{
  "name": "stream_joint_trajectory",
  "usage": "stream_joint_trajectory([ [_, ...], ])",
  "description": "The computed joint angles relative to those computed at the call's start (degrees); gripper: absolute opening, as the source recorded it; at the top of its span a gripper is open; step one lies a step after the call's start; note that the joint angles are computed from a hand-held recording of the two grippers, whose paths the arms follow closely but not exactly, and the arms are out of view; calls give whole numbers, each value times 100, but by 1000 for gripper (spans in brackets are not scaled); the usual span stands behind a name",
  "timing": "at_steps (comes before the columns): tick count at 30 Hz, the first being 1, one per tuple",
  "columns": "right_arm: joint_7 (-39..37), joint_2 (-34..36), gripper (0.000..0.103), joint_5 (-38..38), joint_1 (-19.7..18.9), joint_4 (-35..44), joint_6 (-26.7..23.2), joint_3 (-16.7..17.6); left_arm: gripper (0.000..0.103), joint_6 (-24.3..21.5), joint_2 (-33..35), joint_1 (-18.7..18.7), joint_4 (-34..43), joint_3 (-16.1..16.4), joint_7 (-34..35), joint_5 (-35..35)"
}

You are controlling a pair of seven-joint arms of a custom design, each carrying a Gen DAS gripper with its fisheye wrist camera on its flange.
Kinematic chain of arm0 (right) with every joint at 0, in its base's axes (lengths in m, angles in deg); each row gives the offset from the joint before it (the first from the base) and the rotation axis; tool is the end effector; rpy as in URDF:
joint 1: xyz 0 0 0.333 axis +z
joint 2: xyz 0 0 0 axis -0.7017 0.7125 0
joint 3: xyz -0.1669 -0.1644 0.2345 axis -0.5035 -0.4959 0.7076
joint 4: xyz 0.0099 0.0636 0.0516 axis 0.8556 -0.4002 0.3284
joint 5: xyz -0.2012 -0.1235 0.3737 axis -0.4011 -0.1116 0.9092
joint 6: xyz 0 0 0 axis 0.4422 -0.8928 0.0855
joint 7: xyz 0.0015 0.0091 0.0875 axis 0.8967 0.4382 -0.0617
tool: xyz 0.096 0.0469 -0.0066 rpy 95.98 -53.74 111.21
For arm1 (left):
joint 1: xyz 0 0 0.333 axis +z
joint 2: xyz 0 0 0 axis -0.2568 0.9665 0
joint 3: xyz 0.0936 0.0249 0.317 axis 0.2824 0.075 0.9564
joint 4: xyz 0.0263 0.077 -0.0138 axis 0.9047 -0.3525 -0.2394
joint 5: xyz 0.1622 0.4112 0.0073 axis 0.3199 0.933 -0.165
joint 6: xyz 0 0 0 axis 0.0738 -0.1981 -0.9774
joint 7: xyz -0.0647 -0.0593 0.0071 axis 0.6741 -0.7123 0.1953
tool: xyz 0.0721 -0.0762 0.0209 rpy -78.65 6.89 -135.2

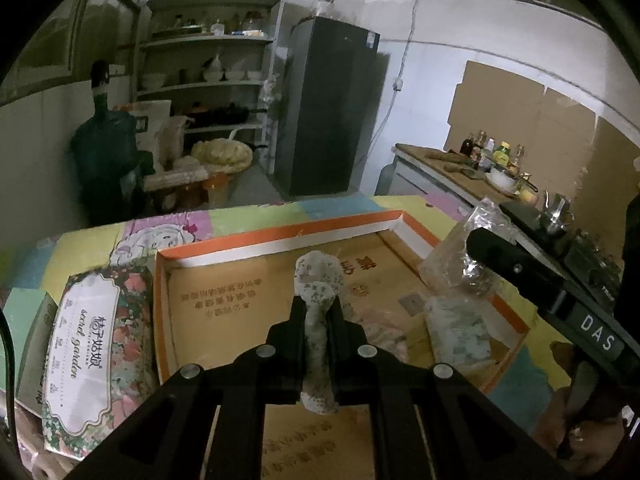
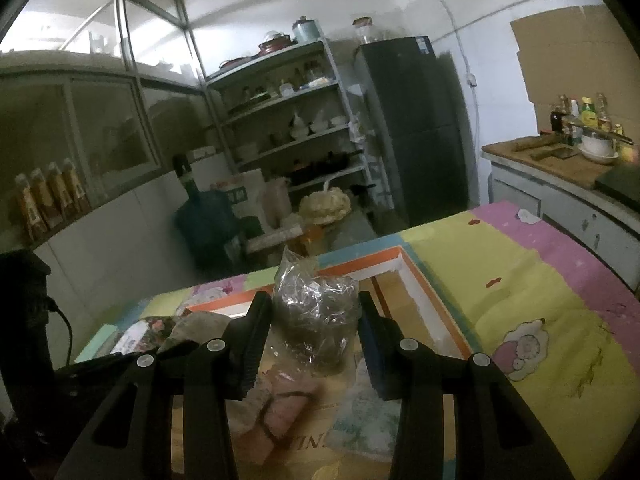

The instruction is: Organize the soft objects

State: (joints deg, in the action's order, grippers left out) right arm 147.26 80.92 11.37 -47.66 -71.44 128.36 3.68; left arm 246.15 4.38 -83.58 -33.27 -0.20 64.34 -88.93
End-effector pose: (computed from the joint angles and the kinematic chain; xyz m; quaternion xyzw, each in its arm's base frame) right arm 0.6866 0.3317 0.3924 -0.6869 0.4988 -0.1425 0.5090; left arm 0.6301 -0.1579 0.3846 -0.6973 0.5689 -0.3336 0.2807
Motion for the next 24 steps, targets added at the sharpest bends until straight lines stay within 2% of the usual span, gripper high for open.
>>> stream_joint_trajectory([
  [10,-714,487,44,398,-9,558,-739,289,10,-338,58,530,172,-385,-477,473],
  [17,-1197,558,44,819,218,718,-928,115,10,-497,21,937,248,-740,-828,902],
  [20,-1326,553,44,1024,393,800,-1002,-61,10,-595,-14,1246,319,-1029,-926,1048],
  [24,-1497,596,44,1337,566,962,-1257,-182,12,-555,-174,1908,330,-1715,-935,1124],
])
